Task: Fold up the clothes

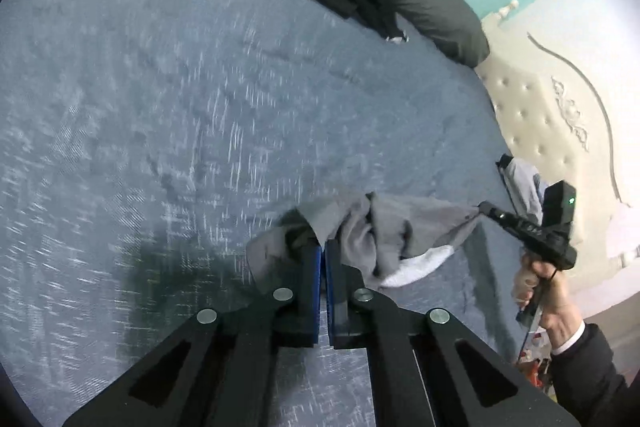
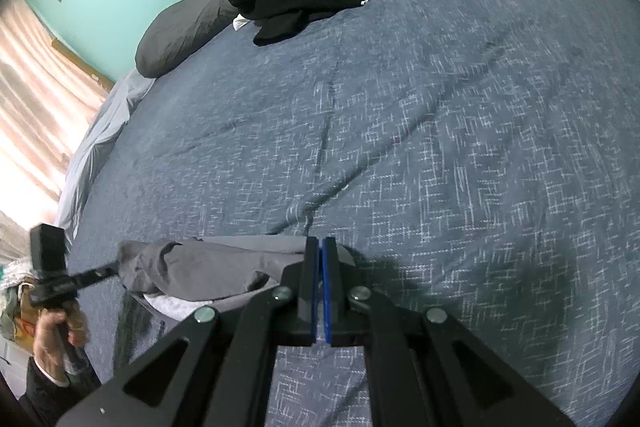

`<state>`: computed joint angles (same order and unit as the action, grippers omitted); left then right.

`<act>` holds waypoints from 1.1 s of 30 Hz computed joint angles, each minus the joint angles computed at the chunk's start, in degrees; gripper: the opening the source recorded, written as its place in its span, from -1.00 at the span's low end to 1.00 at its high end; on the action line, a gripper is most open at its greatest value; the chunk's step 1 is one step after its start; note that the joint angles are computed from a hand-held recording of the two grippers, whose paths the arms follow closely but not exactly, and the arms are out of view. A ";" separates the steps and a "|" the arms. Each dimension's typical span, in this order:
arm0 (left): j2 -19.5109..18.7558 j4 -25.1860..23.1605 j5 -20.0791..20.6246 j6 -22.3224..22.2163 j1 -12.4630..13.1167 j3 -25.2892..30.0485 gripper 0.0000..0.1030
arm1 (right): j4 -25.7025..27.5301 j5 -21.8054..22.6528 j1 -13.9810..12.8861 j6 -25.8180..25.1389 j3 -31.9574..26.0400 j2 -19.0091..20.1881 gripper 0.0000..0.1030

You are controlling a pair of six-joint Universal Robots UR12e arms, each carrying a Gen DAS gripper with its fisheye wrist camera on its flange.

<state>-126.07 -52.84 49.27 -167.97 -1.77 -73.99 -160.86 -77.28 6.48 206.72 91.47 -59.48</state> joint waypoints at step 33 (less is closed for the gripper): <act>-2.29 14.68 8.67 -9.80 0.14 1.92 -0.97 | 7.21 0.51 -0.20 -0.26 -6.03 2.31 -0.96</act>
<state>-128.37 -38.17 57.94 -177.77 -1.63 -72.06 -153.65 -76.77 6.28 206.46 85.44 -57.17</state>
